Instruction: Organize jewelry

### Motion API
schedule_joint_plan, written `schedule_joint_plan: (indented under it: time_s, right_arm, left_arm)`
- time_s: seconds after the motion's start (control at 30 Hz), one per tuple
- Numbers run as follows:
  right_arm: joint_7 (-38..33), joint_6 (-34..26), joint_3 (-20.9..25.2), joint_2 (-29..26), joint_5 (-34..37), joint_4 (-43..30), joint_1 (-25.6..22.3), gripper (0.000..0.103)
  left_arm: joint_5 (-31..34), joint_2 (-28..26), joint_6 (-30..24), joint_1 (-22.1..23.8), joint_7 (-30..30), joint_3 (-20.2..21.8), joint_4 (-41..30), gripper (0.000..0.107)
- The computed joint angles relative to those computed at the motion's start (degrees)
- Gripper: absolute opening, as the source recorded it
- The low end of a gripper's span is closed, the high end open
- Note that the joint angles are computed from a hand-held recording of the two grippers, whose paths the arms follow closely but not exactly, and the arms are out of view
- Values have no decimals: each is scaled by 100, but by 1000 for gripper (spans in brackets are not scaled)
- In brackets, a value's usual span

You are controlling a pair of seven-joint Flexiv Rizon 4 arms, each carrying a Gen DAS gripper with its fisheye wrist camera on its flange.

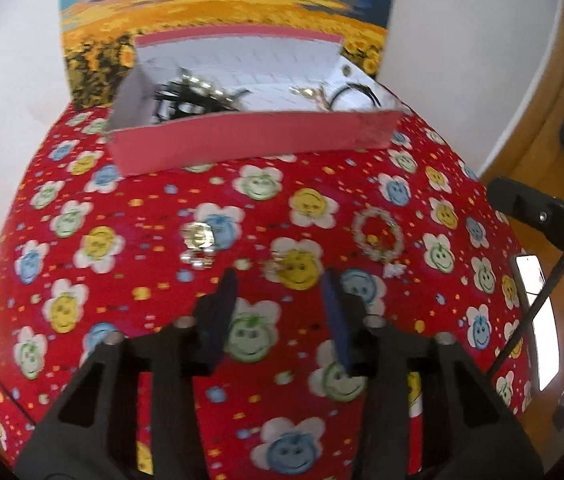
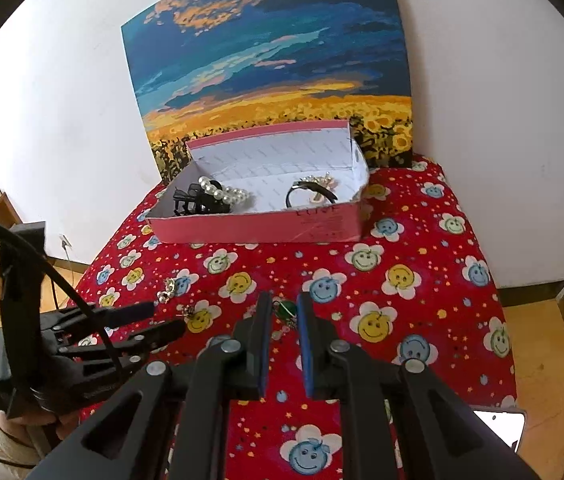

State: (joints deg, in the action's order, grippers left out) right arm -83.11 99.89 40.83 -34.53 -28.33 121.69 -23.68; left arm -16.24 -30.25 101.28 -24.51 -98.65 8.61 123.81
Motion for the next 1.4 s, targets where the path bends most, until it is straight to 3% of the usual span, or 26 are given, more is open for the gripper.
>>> schedule_joint_plan:
  time_s: [0.2, 0.5, 0.63, 0.87, 1.13, 1.4]
  right_arm:
    - [-73, -40, 286, -186, -78, -3, -350, 14]
    - [-76, -109, 330, -310, 4, -39, -406, 14]
    - [-119, -170, 339, -326, 53, -65, -367, 14]
    - [-249, -259, 331, -279, 245, -188, -251, 14]
    - [-393, -390, 275, -213, 522, -443, -30, 14]
    - [-578, -478, -137, -70, 928, -854, 596, 14]
  left_arm:
    - [-90, -317, -374, -729, -229, 777, -376, 22]
    - [102, -370, -87, -230, -229, 329, -378, 22]
    - [57, -401, -62, -247, -178, 348, -398, 6]
    - [96, -212, 268, 275, -89, -215, -162, 6]
    - [-183, 89, 688, 226, 236, -42, -60, 6]
    - [-824, -94, 685, -39, 853, 464, -510, 6]
